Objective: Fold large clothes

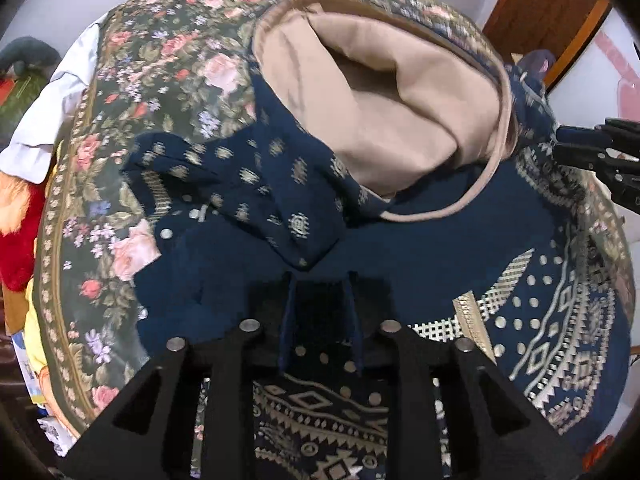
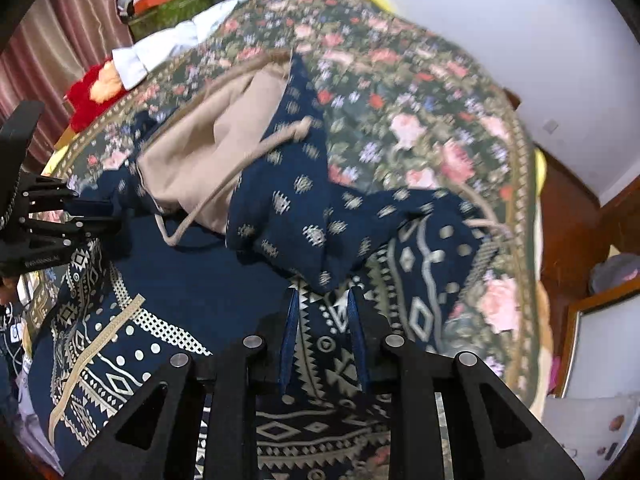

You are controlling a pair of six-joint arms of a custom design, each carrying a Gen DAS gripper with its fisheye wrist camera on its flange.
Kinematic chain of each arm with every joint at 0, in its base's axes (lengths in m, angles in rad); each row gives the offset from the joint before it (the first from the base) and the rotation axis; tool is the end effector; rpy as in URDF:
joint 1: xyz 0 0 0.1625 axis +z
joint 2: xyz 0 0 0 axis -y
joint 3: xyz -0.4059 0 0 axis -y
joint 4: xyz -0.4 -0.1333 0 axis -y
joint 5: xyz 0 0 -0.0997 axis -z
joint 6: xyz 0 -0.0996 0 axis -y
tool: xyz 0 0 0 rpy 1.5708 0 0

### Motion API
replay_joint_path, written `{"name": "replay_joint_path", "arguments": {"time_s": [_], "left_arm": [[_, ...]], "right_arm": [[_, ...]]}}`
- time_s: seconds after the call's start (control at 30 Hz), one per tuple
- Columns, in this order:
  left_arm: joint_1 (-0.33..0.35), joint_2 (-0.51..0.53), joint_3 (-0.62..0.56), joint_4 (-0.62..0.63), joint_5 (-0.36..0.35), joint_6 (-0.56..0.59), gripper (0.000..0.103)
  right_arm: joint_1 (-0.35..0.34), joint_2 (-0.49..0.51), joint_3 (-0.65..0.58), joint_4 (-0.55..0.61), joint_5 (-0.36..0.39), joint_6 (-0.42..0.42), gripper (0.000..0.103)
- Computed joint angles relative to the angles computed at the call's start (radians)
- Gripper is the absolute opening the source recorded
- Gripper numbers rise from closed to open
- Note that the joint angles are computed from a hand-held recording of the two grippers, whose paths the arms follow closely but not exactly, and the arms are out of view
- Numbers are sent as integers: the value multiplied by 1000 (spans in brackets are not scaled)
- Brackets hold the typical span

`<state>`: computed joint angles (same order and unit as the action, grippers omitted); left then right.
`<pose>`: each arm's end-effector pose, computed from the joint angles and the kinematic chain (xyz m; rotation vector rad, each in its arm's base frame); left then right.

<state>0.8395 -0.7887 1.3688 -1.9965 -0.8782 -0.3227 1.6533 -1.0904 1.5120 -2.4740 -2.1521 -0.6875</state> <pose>-0.3258 -0.6580 0.1401 0.5650 2.3892 -0.2813 0.1343 -0.6707 0.3312 0.7469 -2.3183 0.3530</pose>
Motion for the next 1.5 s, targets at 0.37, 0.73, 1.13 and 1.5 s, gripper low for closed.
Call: {"name": "replay_joint_path", "arguments": {"time_s": [0.37, 0.73, 1.13, 1.5], "left_arm": [[27, 81, -208, -130, 70, 44, 63], [136, 348, -601, 25, 28, 56, 63], [198, 434, -725, -15, -143, 39, 20], [115, 297, -503, -141, -124, 147, 7]], "right_arm": [[22, 124, -260, 96, 192, 159, 21], [27, 450, -630, 209, 99, 206, 21], [-69, 567, -882, 542, 289, 421, 40], [-58, 426, -674, 504, 356, 404, 16]]}}
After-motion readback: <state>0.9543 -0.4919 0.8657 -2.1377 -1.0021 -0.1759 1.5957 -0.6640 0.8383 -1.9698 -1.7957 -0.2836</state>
